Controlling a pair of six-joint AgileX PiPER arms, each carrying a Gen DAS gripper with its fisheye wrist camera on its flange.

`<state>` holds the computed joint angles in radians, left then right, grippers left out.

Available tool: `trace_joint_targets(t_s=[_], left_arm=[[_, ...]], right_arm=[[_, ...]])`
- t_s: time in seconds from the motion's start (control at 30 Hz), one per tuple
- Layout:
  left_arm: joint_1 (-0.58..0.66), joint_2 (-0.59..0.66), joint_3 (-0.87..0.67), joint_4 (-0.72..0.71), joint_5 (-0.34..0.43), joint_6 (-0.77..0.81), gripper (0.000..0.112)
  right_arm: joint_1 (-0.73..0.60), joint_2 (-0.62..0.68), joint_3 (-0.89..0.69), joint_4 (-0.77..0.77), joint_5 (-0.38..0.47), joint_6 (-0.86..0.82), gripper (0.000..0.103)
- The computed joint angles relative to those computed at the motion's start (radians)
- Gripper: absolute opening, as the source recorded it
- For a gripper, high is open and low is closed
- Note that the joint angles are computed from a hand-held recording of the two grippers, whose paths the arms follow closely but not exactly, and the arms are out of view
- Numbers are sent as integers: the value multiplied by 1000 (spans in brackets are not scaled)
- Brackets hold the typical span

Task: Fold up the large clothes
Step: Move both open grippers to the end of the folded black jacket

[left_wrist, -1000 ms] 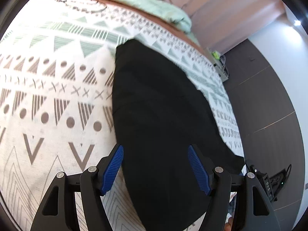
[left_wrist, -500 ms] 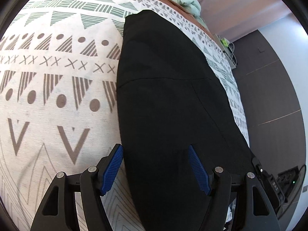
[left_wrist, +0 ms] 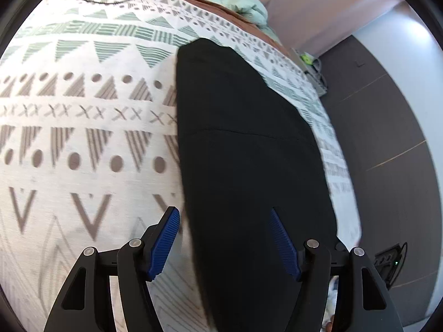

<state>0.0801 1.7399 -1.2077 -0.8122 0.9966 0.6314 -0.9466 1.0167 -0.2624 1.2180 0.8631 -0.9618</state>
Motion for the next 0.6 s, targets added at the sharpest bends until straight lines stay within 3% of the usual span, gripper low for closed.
trace_joint_targets(t_s=[0.17,0.33,0.37,0.4,0.47,0.57,0.6], left_arm=[[-34,33,-15,34,-17,-37,60],[-69,58,-38,51,-32,-51,59],[-69,57,-39,57,-33,-51,59],[-73,62,-48,65,-35,-59,59],[-83,72,-65,73,-36,-80,59],[-88,85,-80,71,-42,-100,59],[-87,87,-84,72,-45,-104,59]], right_arm=[[-61,149,46,100,17,-202,5],[-106,177,-4,-13,84,-151,7],[-101,164,-24,-55,85,-108,12],[-94,143,-48,-100,85,-61,27],[-81,97,-105,-170,91,19,43],[-98,107,-198,-168,140,54,79],[-82,117,-239,-158,138,81,86]])
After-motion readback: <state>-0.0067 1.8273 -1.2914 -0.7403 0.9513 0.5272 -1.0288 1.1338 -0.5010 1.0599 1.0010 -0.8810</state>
